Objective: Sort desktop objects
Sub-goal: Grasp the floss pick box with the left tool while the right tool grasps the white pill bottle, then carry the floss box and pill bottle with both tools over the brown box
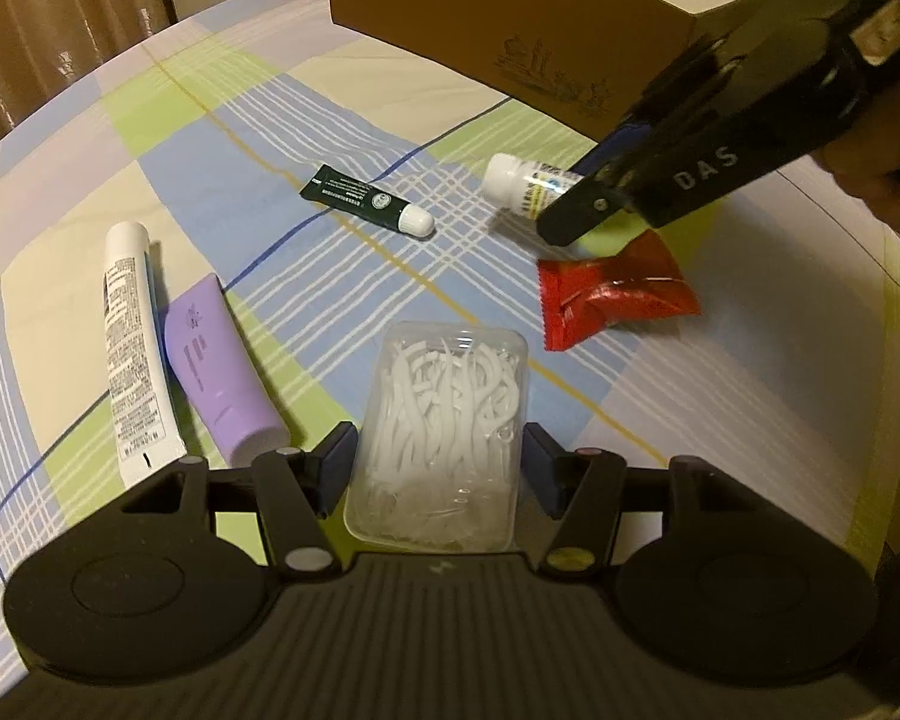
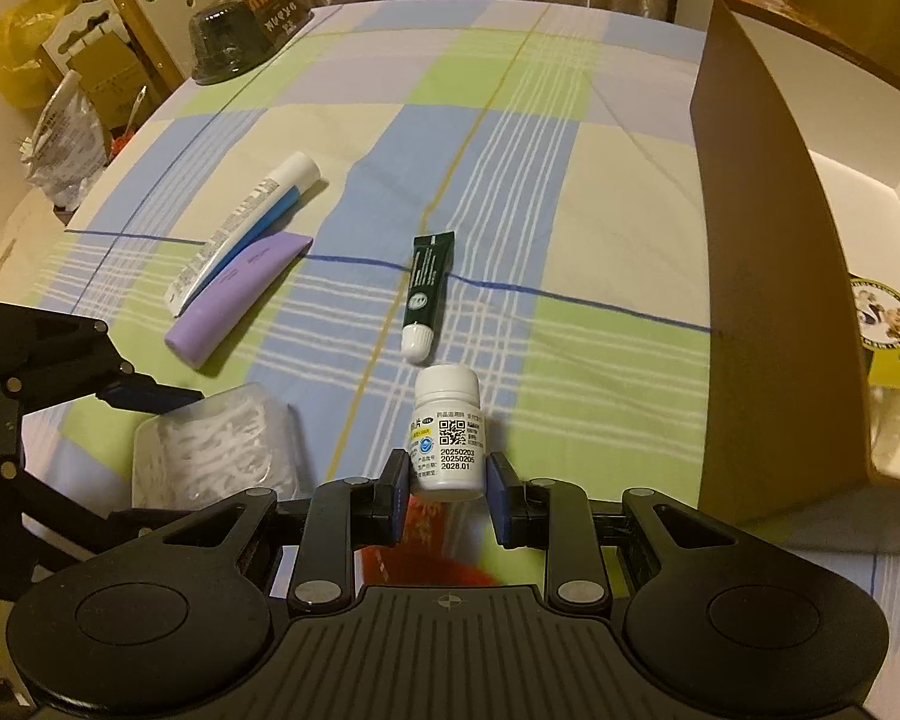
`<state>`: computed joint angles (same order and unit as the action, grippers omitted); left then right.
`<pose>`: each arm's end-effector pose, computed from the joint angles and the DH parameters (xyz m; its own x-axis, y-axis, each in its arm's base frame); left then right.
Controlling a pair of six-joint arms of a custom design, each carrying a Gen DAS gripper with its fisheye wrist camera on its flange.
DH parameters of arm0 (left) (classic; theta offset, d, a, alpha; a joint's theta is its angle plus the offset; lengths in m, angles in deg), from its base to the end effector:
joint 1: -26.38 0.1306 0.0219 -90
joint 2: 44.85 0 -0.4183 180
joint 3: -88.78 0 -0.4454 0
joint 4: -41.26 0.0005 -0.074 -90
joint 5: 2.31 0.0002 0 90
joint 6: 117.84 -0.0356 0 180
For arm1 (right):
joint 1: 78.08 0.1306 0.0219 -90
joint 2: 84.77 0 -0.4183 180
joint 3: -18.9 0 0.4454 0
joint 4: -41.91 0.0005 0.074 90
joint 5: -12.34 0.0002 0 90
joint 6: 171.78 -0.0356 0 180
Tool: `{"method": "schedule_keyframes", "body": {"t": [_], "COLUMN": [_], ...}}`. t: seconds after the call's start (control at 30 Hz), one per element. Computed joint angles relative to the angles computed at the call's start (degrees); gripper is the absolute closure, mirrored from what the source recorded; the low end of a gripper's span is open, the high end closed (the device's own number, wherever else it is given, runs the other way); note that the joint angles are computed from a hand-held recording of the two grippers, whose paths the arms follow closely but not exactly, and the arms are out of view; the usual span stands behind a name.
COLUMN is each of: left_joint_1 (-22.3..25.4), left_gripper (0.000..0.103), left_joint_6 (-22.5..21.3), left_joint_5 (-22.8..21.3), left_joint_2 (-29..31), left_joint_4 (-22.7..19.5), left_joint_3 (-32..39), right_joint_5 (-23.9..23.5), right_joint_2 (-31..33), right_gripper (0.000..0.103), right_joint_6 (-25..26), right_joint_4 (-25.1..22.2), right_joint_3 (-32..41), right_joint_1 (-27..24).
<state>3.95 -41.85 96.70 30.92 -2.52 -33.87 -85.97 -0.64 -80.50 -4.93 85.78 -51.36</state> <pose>0.3604 -0.1553 0.2987 -0.6858 0.5417 -0.4861 0.6291 0.7770 -0.0215 0.4017 0.2074 0.3163 -0.7920 -0.4234 -0.4398 -0.5191 0.8462 0.1202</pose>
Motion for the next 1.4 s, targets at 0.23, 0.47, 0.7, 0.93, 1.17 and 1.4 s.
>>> {"method": "schedule_keyframes", "body": {"t": [0.23, 0.47, 0.7, 0.93, 1.17, 1.4], "left_joint_1": [-0.73, -1.96, -3.63, -3.93, -3.24, -3.06], "left_gripper": [0.049, 0.049, 0.049, 0.043, 0.051, 0.051], "left_joint_6": [2.06, 3.54, 3.24, 0.12, -0.80, -0.10], "left_joint_5": [-1.75, -3.12, -4.91, -5.28, -3.35, -2.89], "left_joint_2": [-2.91, -5.41, -5.72, -5.18, -4.66, -5.98], "left_joint_4": [-0.23, -0.87, -1.51, -2.10, -1.98, -1.65], "left_joint_3": [-1.54, -2.36, -3.37, -4.12, -3.53, -2.48], "right_joint_5": [0.77, 1.59, 2.28, 2.24, 2.29, 3.32], "right_joint_2": [-3.62, -7.20, -9.75, -10.31, -10.31, -11.15], "right_gripper": [0.077, 0.077, 0.077, 0.077, 0.077, 0.077], "right_joint_6": [-0.84, -1.47, -2.05, -3.09, -3.24, -3.48], "right_joint_4": [0.00, -0.57, -1.37, -1.47, -1.23, -1.03], "right_joint_3": [-1.99, -3.78, -5.54, -6.42, -6.17, -5.53], "right_joint_1": [0.69, 0.43, 0.13, 0.21, 0.31, 0.67]}}
